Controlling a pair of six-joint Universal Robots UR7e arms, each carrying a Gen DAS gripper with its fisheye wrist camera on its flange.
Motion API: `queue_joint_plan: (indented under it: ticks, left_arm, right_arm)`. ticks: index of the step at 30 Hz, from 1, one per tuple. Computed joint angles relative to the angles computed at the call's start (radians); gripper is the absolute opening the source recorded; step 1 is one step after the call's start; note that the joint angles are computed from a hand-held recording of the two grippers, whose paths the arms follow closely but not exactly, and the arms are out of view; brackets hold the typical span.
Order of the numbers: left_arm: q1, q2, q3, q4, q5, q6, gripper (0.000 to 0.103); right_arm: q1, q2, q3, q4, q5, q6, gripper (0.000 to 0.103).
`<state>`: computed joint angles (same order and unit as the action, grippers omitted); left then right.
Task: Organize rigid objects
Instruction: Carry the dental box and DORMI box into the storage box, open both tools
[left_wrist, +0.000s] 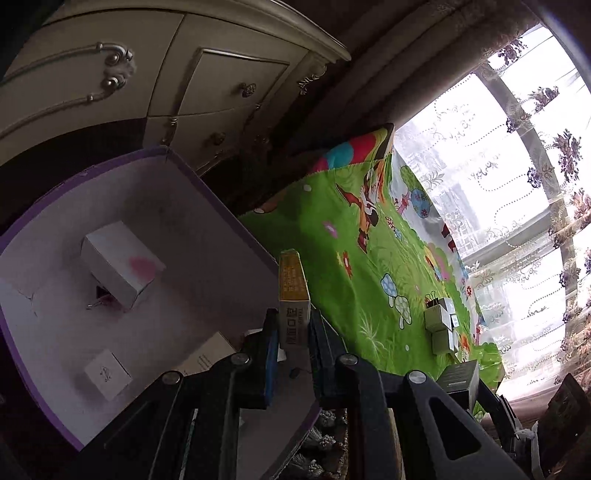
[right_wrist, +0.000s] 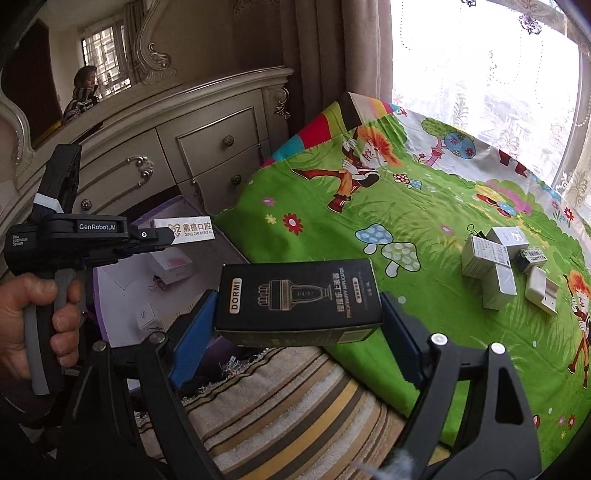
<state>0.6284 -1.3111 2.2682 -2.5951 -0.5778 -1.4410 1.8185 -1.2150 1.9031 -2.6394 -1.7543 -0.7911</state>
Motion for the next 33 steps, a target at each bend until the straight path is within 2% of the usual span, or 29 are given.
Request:
queue_joint_plan:
  ticks: [6, 13, 15, 17, 20, 23, 25, 28, 33]
  left_arm:
    - [0.006, -0.054, 0.062, 0.021, 0.004, -0.086, 0.016]
    - [0.021, -0.082, 0.086, 0.044, 0.0, -0.127, 0.019]
    - [0.027, -0.087, 0.089, 0.053, -0.004, -0.14, 0.023]
    - [0.026, -0.092, 0.086, 0.086, 0.0, -0.163, 0.034]
    - [0.023, -0.088, 0.069, 0.125, 0.005, -0.159, 0.044]
    - [0.013, -0.073, 0.027, 0.251, 0.036, -0.205, 0.051]
    - [-0.006, -0.054, -0.006, 0.37, 0.092, -0.246, 0.052]
    - [-0.016, -0.007, -0.06, 0.477, 0.138, -0.183, 0.058]
    - [-0.006, 0.041, -0.082, 0.363, 0.111, -0.037, 0.058]
  right_arm:
    - [0.048, 0.032, 0.019, 0.045, -0.007, 0.001, 0.087]
    - [0.087, 0.069, 0.045, 0.06, -0.001, -0.04, 0.087]
    - [0.09, 0.08, 0.042, 0.082, 0.002, -0.049, 0.087]
    - [0.09, 0.087, 0.038, 0.107, -0.008, -0.054, 0.088]
    - [0.086, 0.091, 0.031, 0.125, -0.019, -0.039, 0.088]
    - [0.079, 0.089, 0.025, 0.135, -0.014, -0.02, 0.09]
    - [0.072, 0.081, 0.025, 0.138, -0.009, -0.01, 0.091]
    - [0.062, 0.076, 0.017, 0.148, -0.004, 0.011, 0.091]
    - [0.039, 0.065, -0.002, 0.155, -0.007, 0.038, 0.091]
